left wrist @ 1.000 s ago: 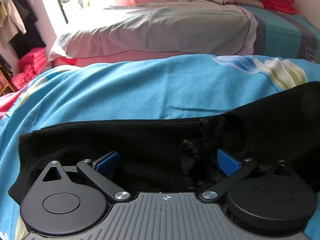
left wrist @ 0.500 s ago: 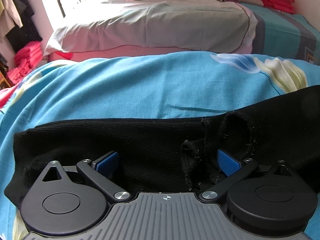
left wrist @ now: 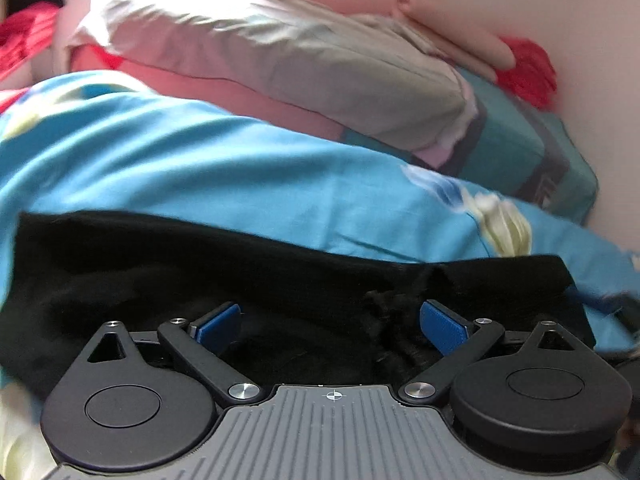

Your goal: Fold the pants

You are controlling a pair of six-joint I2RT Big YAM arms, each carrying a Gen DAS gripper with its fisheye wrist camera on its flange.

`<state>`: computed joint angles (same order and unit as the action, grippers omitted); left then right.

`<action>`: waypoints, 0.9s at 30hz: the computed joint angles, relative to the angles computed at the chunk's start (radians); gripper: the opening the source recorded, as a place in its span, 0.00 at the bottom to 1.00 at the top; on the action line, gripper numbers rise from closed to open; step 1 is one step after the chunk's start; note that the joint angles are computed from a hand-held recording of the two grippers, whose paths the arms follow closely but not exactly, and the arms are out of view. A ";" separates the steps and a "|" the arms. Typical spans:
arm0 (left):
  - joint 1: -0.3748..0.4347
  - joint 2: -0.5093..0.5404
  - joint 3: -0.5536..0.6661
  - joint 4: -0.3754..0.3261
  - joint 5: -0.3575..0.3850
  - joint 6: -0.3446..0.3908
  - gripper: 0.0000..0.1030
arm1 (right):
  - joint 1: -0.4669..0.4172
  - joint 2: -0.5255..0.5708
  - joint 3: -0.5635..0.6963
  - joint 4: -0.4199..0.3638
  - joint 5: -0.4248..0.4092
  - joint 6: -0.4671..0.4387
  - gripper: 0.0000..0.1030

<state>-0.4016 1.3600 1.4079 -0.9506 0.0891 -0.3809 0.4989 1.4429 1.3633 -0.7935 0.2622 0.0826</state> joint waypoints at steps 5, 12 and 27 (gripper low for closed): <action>0.075 -0.145 -0.107 -0.027 -0.068 -0.074 1.00 | 0.089 0.007 -0.003 0.088 0.171 -0.016 0.70; 0.214 -0.295 -0.202 -0.219 -0.282 -0.185 1.00 | 0.272 0.167 0.151 0.206 0.058 -0.170 0.84; 0.325 -0.499 -0.315 -0.322 -0.289 -0.198 1.00 | 0.407 0.568 0.663 -0.007 -0.021 -0.198 0.16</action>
<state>-0.0769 0.8614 1.0927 -1.2721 -0.1996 -0.5789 0.9061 2.0108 2.0259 -0.8005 0.2410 -0.1159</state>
